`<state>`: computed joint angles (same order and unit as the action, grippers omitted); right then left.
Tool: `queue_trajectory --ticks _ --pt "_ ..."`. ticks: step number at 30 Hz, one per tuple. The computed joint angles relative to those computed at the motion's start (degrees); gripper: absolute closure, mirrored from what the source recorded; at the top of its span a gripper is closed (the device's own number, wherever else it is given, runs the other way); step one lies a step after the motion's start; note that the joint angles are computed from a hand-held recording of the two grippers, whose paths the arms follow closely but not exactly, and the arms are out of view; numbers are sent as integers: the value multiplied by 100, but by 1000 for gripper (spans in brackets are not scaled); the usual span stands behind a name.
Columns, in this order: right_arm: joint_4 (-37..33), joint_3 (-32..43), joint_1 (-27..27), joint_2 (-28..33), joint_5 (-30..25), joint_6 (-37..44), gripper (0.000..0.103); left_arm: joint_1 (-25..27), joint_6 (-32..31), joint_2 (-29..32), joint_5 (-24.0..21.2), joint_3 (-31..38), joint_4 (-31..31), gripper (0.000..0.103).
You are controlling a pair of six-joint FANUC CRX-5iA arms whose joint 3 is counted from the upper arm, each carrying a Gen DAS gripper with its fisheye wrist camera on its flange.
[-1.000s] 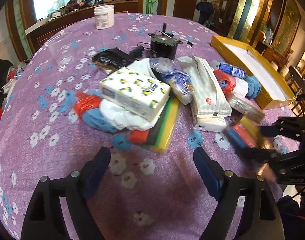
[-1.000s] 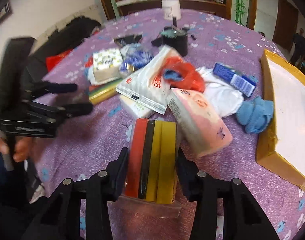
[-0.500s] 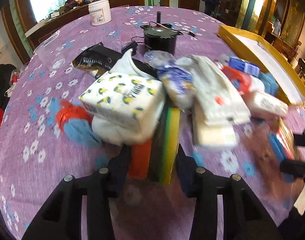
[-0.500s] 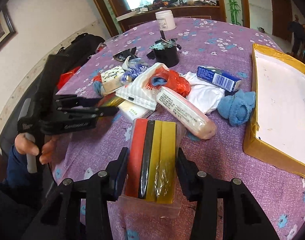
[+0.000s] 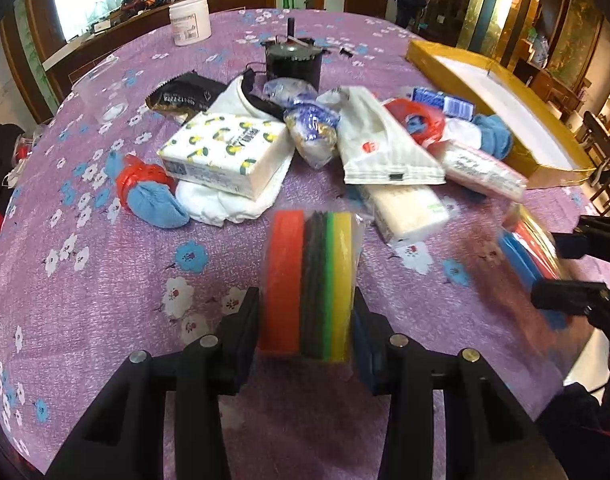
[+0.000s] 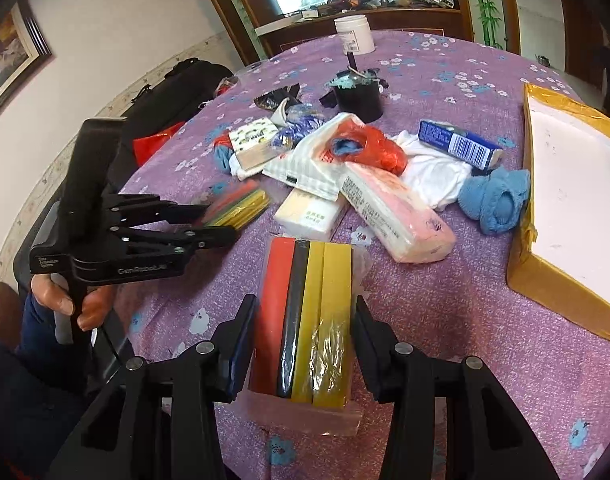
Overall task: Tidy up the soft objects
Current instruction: 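Carry both sponge packs over the yellow-rimmed white tray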
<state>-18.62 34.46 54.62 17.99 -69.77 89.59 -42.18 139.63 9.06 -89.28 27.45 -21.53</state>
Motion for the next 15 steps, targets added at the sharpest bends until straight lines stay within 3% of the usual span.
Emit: queue_trajectory --ticks 2,4,6,8,9,11,15 --pt "154 -42 63 -3 14 -72 54 14 -9 26 -15 7 -34 57" --pt "212 -22 78 32 -21 -116 53 4 -24 51 -28 22 -59 45" --pt "278 16 93 89 -80 -190 52 -39 -14 49 -16 6 -139 45" --pt "415 8 143 125 -112 -267 52 -84 -31 48 -39 17 -191 52" --pt "413 34 146 147 -154 -249 52 -106 -45 35 -30 16 -213 63" --pt "488 50 187 169 -210 -239 50 -156 -82 45 -79 45 -258 63" --pt "831 -23 342 155 -245 -221 34 -180 12 -12 -72 -25 -264 63"
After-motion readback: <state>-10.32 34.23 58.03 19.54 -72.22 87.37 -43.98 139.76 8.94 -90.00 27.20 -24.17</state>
